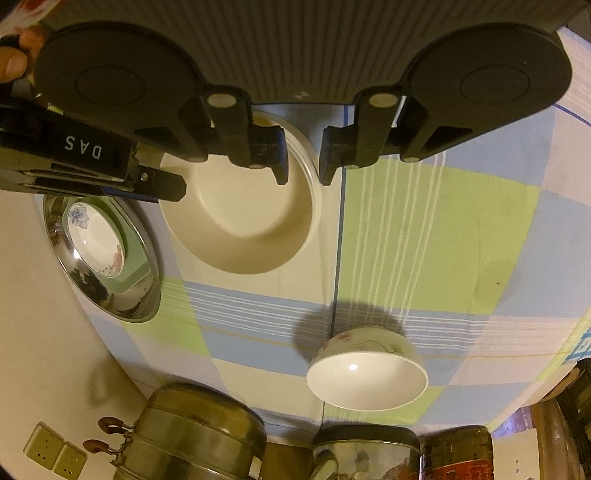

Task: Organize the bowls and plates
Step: 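Carry the cream bowl with the left gripper to the small white floral bowl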

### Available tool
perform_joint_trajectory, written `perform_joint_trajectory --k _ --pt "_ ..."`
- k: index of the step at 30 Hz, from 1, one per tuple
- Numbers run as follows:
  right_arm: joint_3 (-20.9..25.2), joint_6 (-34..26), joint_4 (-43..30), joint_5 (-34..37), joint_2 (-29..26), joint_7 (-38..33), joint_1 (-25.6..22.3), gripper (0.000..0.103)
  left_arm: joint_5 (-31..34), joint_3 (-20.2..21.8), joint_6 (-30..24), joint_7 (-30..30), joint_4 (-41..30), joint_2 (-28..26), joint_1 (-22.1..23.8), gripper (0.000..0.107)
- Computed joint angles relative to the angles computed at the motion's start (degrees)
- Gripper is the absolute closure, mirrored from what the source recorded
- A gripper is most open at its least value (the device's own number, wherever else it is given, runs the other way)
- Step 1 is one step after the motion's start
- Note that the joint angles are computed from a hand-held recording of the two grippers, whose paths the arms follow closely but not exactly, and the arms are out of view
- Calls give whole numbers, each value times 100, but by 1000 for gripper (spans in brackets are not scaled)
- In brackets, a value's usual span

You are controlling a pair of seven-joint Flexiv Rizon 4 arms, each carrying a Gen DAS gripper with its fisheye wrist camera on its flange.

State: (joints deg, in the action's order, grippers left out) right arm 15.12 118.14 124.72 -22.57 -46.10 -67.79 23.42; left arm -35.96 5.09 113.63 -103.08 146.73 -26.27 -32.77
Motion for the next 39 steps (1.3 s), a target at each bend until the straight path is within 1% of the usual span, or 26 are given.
perform_joint_trajectory --k 5,8,11,14,17,22,23,27,30,36,39 --pt "-11 -46 4 74 70 34 35 87 125 -22 26 26 2 50 92 91" --pt "7 -84 -17 111 113 94 40 87 292 -62 51 50 27 122 260 91" --pt "1 -115 -57 167 171 155 88 87 548 -121 50 89 40 206 525 91" --pt "-31 -156 -126 269 232 235 196 87 935 -212 44 127 40 306 923 91" --pt "-79 -227 -267 428 274 365 351 87 1454 -333 53 179 18 406 1438 91" --pt "-184 -392 -576 699 333 621 677 87 2408 -618 -51 210 -40 624 2486 91" --pt "-222 -427 -644 745 338 653 755 87 2542 -656 -73 211 -54 651 2627 91" --pt "-386 -583 -923 965 339 797 1095 87 3218 -959 -206 216 -135 776 3461 91" --pt "-466 -697 -1154 1067 294 907 1270 87 3674 -1293 -323 193 -233 849 4136 91" --pt "-707 -920 -1618 1247 187 1101 1632 87 4212 -1875 -475 244 -453 831 5146 91" --pt "-791 -1047 -1872 1281 101 1202 1738 87 4341 -2109 -505 328 -581 741 5520 91"
